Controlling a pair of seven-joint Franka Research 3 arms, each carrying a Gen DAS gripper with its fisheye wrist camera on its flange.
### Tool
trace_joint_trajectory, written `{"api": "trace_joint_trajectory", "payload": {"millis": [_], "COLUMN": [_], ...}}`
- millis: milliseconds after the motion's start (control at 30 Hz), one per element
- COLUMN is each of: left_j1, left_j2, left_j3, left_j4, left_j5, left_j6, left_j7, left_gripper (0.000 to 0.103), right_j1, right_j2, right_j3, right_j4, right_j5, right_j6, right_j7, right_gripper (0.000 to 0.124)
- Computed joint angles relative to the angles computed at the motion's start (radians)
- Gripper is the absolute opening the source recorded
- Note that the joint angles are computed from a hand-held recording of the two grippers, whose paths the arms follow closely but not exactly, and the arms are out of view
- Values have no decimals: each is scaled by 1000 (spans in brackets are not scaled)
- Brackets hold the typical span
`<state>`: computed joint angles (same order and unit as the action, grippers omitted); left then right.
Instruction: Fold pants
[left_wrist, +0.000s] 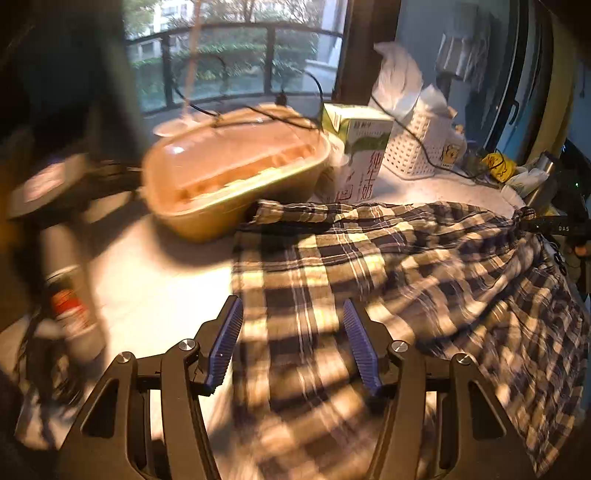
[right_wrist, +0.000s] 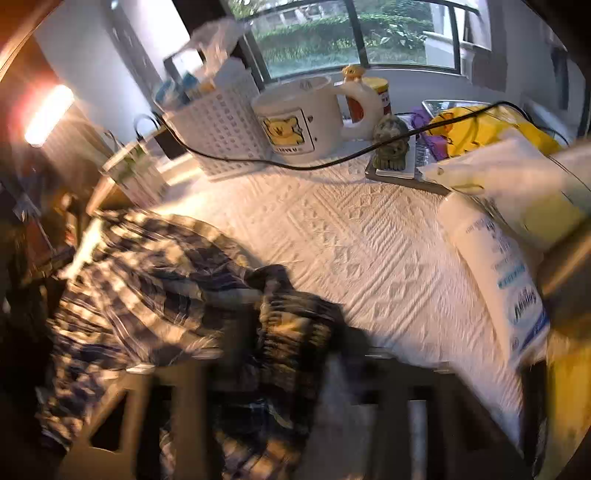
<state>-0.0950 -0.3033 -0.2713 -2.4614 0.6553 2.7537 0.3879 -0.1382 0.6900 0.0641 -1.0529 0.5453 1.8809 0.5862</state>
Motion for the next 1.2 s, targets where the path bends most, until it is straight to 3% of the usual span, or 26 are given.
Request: {"api": "trace_joint_trajectory", "payload": {"millis": [100,167,300,367,467,500,533,600,700,800,933,1100,1200], "left_j1": [-14,-16,-15,-15,-24,-28,-33,-43,-57,-93,-168,-224,-254], "left_j2": [69,107,124,141,152,148,135,90,-17,-122,-238,-233,-188], "left_j3": [24,22,17,5,3,5,14,28,11,-38,-110,-193,-243], "left_j4": [47,82,108,140,176,178,169,134,66,19,-22,-6,22], "left_j5": [-45,-51,13,64,129,139,128,100,92,67,13,1,1], "left_j6": [-18,-76,-126,-199,-319,-352,-361,-335,-300,-345,-391,-385,-431], "left_j7": [64,73,22,-20,-85,-108,-118,-127,-146,-146,-167,-258,-313], "left_gripper": [57,57,57,59,59,58,57,57,57,57,57,57,57], "right_j1": [42,61,57,63,65,66,68,43,-6,-40,-64,-64,-45], "right_j2": [-51,-39,21,33,77,76,60,9,-112,-252,-422,-604,-674], "right_j3": [-16,-22,-3,-2,-7,-8,-11,7,32,32,1,-74,-124], "right_j4": [-120,-127,-60,-45,38,38,11,-61,-225,-414,-636,-864,-960], "right_j5": [-21,-35,-45,-61,-94,-101,-105,-73,6,99,218,310,315], "right_j6": [219,307,323,335,290,295,327,376,425,477,485,445,434], "right_j7": [-46,-34,-20,-23,0,4,4,-26,-129,-271,-440,-595,-625], "right_gripper": [25,25,25,25,34,47,65,73,73,73,73,73,73]}}
